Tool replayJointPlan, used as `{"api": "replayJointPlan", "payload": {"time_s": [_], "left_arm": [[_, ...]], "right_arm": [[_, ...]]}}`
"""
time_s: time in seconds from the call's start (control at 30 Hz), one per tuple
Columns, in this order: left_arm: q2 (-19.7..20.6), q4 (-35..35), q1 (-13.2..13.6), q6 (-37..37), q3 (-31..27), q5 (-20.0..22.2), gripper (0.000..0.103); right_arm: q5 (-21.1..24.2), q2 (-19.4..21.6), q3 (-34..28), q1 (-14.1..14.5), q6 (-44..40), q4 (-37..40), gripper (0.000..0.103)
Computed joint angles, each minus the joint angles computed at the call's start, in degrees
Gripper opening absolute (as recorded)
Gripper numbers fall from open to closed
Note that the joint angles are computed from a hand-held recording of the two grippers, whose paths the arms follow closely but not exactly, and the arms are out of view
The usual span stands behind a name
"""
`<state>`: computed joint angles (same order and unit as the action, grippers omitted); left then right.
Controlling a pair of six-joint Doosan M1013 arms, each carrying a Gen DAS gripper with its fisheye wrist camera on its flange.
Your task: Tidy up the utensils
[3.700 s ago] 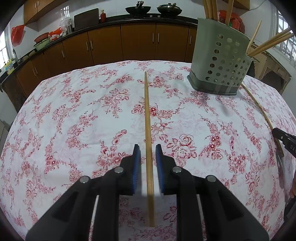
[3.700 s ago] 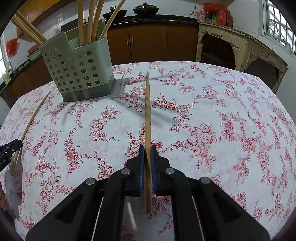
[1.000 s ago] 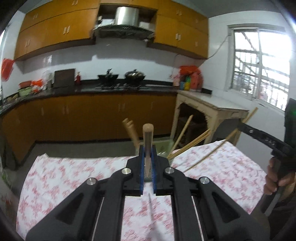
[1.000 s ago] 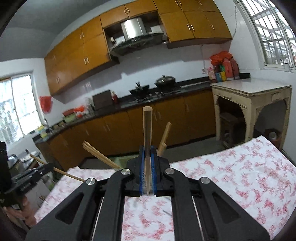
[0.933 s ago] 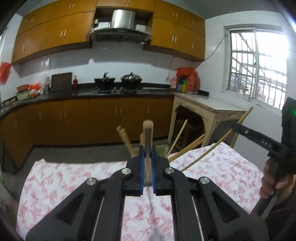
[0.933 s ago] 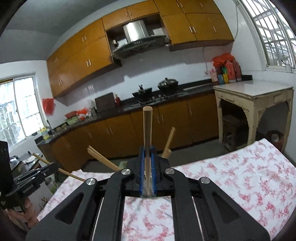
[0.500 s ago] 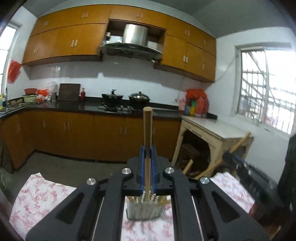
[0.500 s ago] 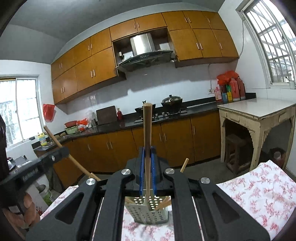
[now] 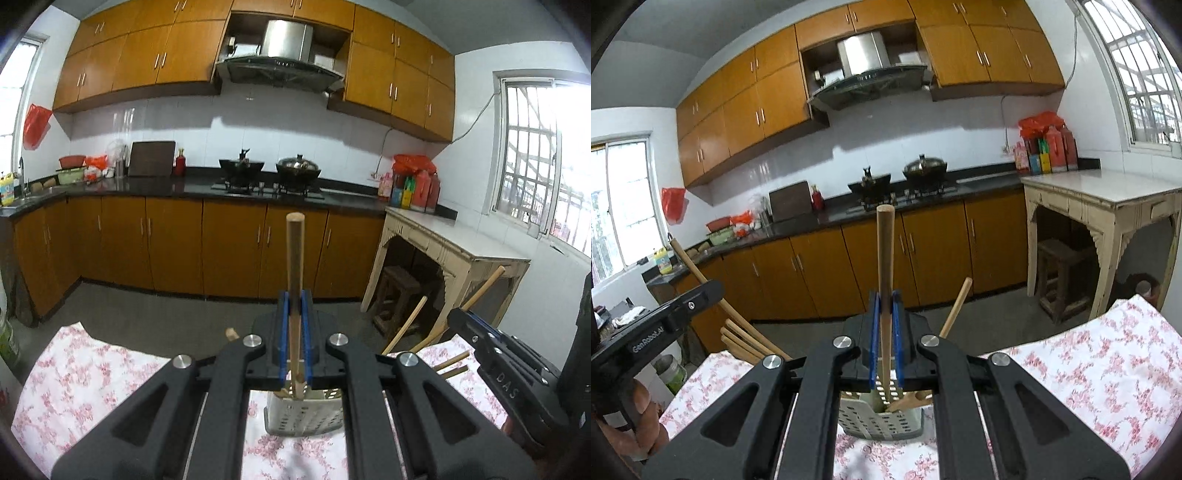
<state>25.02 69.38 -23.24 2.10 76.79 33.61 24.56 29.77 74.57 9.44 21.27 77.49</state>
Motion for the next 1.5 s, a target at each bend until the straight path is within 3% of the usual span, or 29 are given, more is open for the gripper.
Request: {"api": "replayJointPlan", "payload": {"time_s": [0.47,0.53,0.6,0.63,1.0,1.1,1.2,1.27,1.37,1.5], "left_arm": [[0.26,-4.28,0.44,3.69,0.19,-0.57,0.008],[-0.01,-4.35,0.43,3.44,0.49,-0.46,0.015],[-0.68,-2.77,0.24,1.90,1.33,-0.36,0.039],[-1.19,-1.02,0.05,0.35,2.06,-0.04,0.043],[-8.14,7.35,-2.06,-7.57,10.73,3.57,0.061],[-10.11,8.51,-3.46,-8.05,13.78,6.27,0.068],[-12.25,11.07,-5.50,-10.26,17.79,9.31,0.084],[-13.31,12.60,-6.89,-11.43,20.09,11.27,0.093],[-14.41,14.74,-9.35,-13.39,23.51,14.45,0.099],[-15.27,14.94,-12.36,-14.74,27.29,17.12,0.099]], "right_arm": [[0.05,0.54,-1.05,0.53,5.46,-6.68,0.008],[-0.27,0.54,-1.05,0.53,5.06,-6.99,0.009],[-0.63,0.01,-0.29,0.35,2.21,-4.29,0.024],[-0.96,-0.29,0.14,0.28,0.67,-2.41,0.034],[0.89,-5.52,6.35,-1.35,-13.61,11.40,0.036],[1.54,-7.97,10.14,-1.92,-17.56,14.64,0.055],[2.47,-9.99,13.65,-2.48,-21.81,17.86,0.072],[2.36,-11.72,17.07,-2.85,-26.30,21.38,0.092],[2.09,-13.66,21.36,-3.16,-31.97,25.70,0.101],[0.03,-15.89,26.73,-2.68,-44.32,34.64,0.101]]}}
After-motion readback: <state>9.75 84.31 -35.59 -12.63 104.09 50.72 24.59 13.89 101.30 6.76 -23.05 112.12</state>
